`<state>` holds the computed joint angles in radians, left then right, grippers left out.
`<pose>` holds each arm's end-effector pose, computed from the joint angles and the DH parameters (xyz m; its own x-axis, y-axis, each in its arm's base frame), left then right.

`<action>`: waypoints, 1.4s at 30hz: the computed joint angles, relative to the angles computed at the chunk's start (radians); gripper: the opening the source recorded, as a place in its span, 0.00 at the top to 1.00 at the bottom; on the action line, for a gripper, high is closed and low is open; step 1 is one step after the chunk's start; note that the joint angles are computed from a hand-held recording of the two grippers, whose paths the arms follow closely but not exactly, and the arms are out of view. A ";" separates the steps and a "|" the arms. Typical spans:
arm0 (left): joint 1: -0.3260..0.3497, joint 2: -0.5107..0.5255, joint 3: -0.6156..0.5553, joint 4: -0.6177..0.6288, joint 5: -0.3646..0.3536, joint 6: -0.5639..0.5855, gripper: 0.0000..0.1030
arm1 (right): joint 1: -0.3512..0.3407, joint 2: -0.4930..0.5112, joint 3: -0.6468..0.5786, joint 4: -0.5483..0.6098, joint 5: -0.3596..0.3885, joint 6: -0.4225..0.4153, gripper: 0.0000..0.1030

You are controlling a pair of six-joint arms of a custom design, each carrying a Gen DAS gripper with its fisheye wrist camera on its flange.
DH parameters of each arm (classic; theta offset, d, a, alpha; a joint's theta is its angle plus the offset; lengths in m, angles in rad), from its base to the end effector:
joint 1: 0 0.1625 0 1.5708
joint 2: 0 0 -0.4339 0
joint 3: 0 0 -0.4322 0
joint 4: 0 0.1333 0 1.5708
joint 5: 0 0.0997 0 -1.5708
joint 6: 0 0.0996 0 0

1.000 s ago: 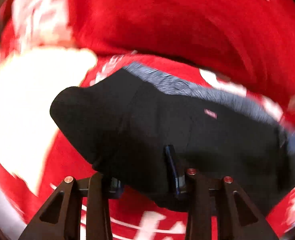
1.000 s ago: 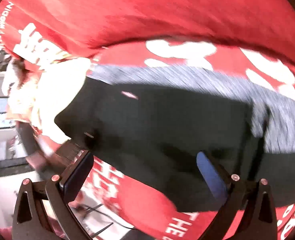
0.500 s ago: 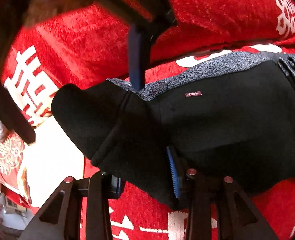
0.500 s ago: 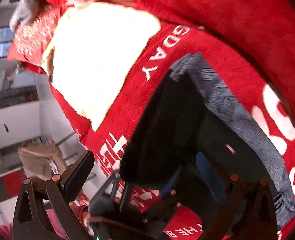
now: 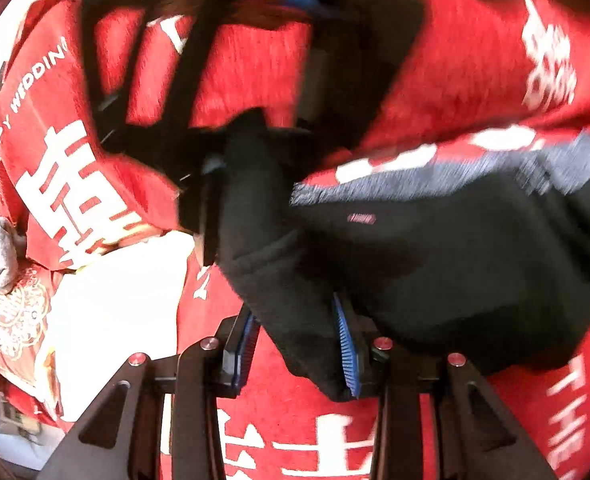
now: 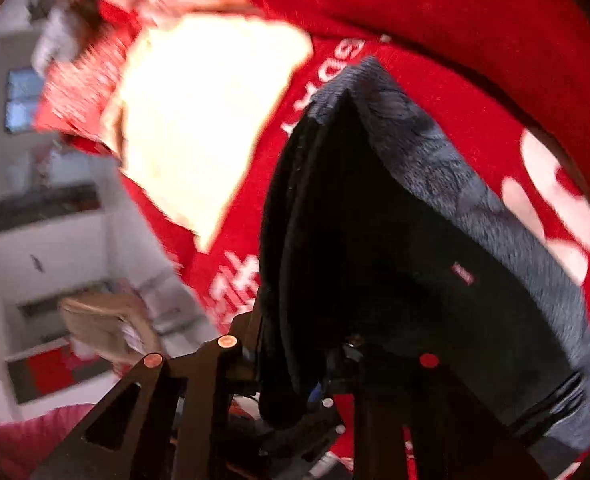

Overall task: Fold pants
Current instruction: 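Grasp the trouser end with both grippers and lift it, then fold the lifted end over toward the grey waistband with both grippers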

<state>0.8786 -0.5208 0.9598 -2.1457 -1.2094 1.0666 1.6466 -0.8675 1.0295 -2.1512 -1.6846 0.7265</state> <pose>-0.4313 -0.7842 0.1159 0.1910 0.9384 -0.2879 0.9628 -0.1219 0.2413 0.1851 -0.8268 0.3738 -0.7891 0.5834 -0.1923 0.6087 0.7005 -0.3726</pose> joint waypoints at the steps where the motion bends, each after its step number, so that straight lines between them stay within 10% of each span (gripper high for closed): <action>1: -0.006 -0.009 -0.001 0.018 -0.018 -0.018 0.64 | 0.005 -0.048 0.087 -0.097 0.005 0.013 0.79; 10: -0.104 -0.145 0.139 0.074 -0.217 -0.061 0.64 | 0.101 -0.404 0.679 -0.751 -0.158 0.098 0.79; 20: -0.251 -0.296 0.458 0.097 -0.284 -0.112 0.64 | 0.196 -0.715 1.185 -1.090 -0.428 0.277 0.79; 35: -0.335 -0.361 0.734 0.048 -0.173 -0.023 0.63 | 0.045 -0.904 1.568 -1.243 -0.350 0.421 0.79; 42: -0.291 -0.383 0.627 0.231 -0.195 0.090 0.63 | 0.100 -0.932 1.539 -1.034 -0.439 0.413 0.79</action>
<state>0.5872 -0.9042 1.5869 -1.9148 -1.4045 1.1564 1.7470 -1.7991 2.5690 -3.1849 -2.1238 1.1399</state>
